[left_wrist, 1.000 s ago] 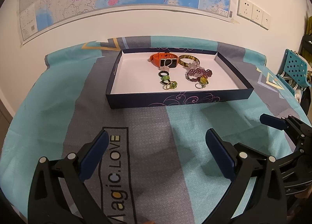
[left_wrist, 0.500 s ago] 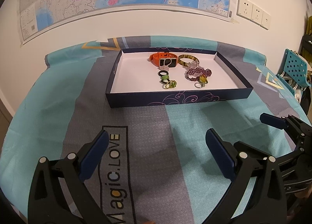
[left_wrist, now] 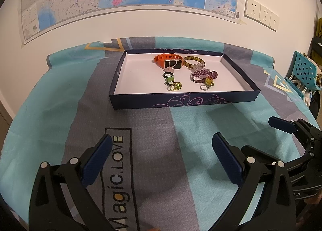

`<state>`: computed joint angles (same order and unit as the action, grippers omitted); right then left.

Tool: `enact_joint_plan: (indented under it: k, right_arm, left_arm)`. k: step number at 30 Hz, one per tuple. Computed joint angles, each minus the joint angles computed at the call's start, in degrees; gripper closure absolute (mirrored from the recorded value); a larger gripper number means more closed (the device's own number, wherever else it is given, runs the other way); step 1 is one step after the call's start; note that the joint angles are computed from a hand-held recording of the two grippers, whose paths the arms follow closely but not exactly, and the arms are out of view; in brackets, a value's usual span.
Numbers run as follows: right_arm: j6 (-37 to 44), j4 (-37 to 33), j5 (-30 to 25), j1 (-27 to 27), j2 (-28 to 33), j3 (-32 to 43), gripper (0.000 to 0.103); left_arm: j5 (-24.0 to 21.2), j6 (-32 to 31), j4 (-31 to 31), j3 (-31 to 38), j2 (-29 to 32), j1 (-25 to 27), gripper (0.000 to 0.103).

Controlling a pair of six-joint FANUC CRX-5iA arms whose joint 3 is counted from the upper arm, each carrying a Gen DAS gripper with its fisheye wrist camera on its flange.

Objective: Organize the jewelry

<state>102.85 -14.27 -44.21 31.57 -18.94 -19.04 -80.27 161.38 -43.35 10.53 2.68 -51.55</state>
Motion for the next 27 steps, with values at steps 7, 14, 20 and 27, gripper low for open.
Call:
enact_joint_plan:
  k: [7,14,20,27]
  right_arm:
    - [-0.1,0.1,0.1,-0.1,-0.4,-0.2,0.007]
    - [0.3,-0.4,0.1,-0.4,-0.5,-0.2,0.007]
    - [0.5,-0.6,0.3,-0.5,-0.6,-0.3,0.007]
    - [0.5,-0.3,0.5,-0.2,-1.0,-0.6,0.007]
  left_arm:
    - [-0.1,0.3,-0.2,0.1,0.0,-0.4,0.005]
    - [-0.1,0.7,-0.6,0.1,0.0,-0.6,0.005]
    - [-0.5,0.9,-1.3,0.4,0.2,-1.1,0.005]
    - [1.2,2.1,-1.3,-0.8,-0.6,-1.0,0.005]
